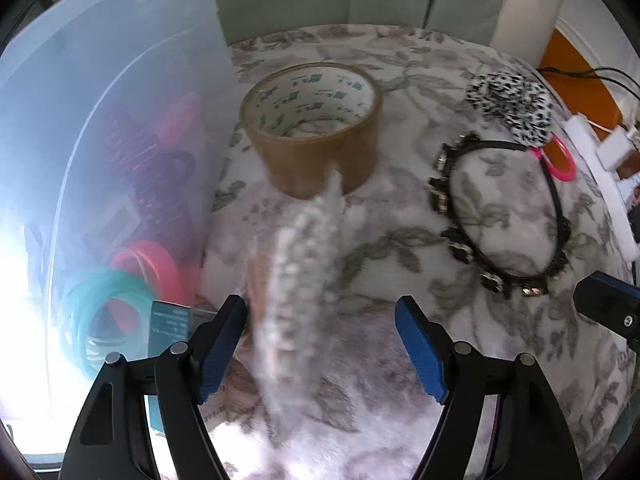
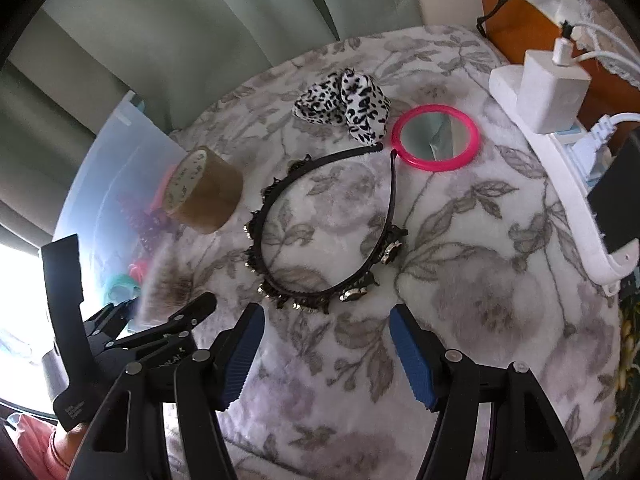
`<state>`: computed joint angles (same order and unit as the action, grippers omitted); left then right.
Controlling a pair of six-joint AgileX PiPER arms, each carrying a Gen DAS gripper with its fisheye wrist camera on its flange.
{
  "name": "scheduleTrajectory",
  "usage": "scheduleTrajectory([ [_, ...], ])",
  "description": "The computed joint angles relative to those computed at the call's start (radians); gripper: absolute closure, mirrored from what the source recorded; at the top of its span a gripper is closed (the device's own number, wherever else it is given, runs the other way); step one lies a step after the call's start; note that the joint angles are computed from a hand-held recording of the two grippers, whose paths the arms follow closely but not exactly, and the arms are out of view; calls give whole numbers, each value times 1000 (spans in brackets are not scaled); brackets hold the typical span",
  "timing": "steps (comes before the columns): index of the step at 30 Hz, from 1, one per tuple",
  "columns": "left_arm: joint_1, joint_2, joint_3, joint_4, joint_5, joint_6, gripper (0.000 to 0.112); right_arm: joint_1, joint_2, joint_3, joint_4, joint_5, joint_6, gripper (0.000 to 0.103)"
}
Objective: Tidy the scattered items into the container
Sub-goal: 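Close left gripper on the bag of white beads while right gripper moves toward the black headband, then lift the bead bag in left gripper while right gripper lowers onto the black studded headband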
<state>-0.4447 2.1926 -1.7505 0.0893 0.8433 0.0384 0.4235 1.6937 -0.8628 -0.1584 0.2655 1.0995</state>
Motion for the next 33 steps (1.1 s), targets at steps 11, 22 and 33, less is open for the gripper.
scheduleTrajectory([
  [11,4,-10,15,18,-37,-26,47,3,50,-83,-34,29,-26,34],
  [22,52,-43,38,-88,-65,54,86,14,102,-171,-23,23,-103,35],
  [33,83,-38,24,-205,-11,166,86,13,220,-306,246,78,-491,61],
])
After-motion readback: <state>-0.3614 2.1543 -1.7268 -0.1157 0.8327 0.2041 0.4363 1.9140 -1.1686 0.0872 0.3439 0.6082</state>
